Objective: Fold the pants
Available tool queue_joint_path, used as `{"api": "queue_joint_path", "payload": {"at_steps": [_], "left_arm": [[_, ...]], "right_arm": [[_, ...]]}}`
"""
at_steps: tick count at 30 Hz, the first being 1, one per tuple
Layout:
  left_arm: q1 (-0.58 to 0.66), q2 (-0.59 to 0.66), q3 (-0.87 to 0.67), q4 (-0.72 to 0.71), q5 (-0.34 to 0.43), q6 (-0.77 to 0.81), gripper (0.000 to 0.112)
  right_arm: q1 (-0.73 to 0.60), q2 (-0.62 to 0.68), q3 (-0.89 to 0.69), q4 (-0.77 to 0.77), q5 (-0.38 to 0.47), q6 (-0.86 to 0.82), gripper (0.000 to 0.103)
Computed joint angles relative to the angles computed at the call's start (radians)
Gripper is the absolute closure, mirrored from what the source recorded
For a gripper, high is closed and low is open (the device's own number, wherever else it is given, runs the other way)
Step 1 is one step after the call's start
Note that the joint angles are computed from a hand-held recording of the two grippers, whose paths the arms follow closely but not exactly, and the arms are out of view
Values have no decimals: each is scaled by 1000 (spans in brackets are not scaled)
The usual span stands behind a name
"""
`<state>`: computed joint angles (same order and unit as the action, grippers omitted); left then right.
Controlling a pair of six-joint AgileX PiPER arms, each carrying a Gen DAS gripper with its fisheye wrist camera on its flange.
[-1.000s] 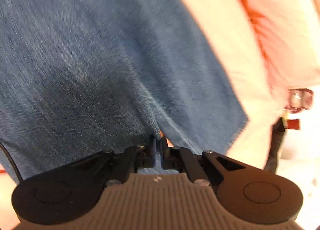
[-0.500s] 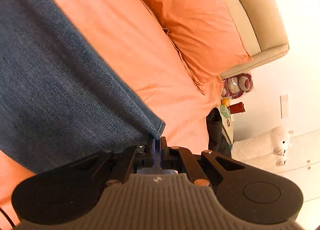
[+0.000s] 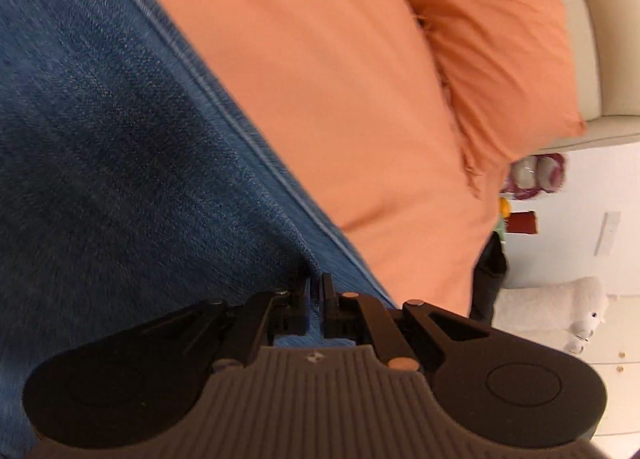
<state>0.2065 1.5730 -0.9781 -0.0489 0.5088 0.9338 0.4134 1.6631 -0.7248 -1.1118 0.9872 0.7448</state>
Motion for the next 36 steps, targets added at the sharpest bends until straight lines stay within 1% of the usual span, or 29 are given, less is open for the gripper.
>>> {"api": "queue_joint_path", "payload": {"at_steps": [1, 2, 3, 5, 6, 7, 8, 9, 10, 11, 13, 14, 16, 18, 20, 21, 22, 23, 24, 25, 26, 27, 29, 31, 32, 34, 36], "left_arm": [[11, 5, 4, -26, -7, 31, 106], [18, 8, 9, -47, -14, 54, 106], [30, 1, 18, -84, -25, 89, 106], [78, -44, 54, -230, -46, 238, 106], [107, -79, 72, -316, -35, 320, 106], [135, -98, 69, -374, -9, 368, 106], [147, -106, 57, -398, 15, 380, 106], [152, -111, 48, -410, 28, 388, 106], [145, -110, 40, -405, 30, 379, 105], [124, -99, 28, -376, 22, 337, 105], [78, -69, 16, -309, -18, 245, 105], [53, -53, 8, -264, -30, 188, 105], [19, -2, -23, -152, -32, 78, 105], [16, 19, -34, -102, -12, 31, 105], [11, 26, -29, -74, -24, -17, 96], [10, 36, -40, -65, -16, -24, 95], [20, 35, -45, -87, -12, 5, 89], [30, 31, -50, -101, -8, 24, 71], [42, 23, -59, -104, 2, 32, 63], [66, 15, -77, -132, 22, 58, 56], [98, 6, -103, -168, 61, 88, 56], [137, 1, -139, -201, 119, 119, 56], [218, -16, -208, -239, 239, 154, 55], [314, -27, -272, -282, 365, 199, 54], [368, -28, -302, -304, 421, 213, 51], [466, -23, -356, -338, 523, 214, 48], [552, -10, -401, -361, 621, 215, 48]], "right_arm": [[-2, 16, 5, -6, -14, 9, 103], [-39, 38, 1, -35, -47, 7, 103], [-37, 41, 10, -49, -55, 21, 103], [-5, 21, 41, -72, -48, 69, 103], [7, 0, 62, -97, -43, 96, 103], [32, -40, 87, -103, -30, 112, 103], [17, -46, 82, -132, -26, 124, 103], [12, -69, 80, -121, -22, 107, 103], [1, -80, 66, -99, -23, 78, 103], [-8, -73, 49, -93, -21, 67, 103], [-13, -28, 21, -104, -8, 84, 103], [-6, 3, 11, -124, 4, 118, 103], [6, 41, -9, -131, 23, 179, 103], [-3, 86, -29, -147, 18, 217, 103], [-3, 117, -42, -140, 17, 244, 103], [-29, 126, -51, -149, 0, 239, 103], [-29, 129, -51, -159, 3, 252, 100], [-31, 126, -47, -171, -1, 268, 95], [-29, 115, -53, -154, 1, 268, 80], [-32, 97, -60, -133, -5, 266, 65], [-32, 67, -67, -105, -16, 255, 62], [-21, 33, -73, -66, -23, 242, 59], [21, -34, -91, 31, -20, 224, 57], [77, -113, -109, 164, -30, 218, 53], [115, -151, -114, 229, -40, 223, 53], [218, -202, -122, 325, -43, 276, 52], [336, -223, -134, 399, -55, 357, 52]]}}
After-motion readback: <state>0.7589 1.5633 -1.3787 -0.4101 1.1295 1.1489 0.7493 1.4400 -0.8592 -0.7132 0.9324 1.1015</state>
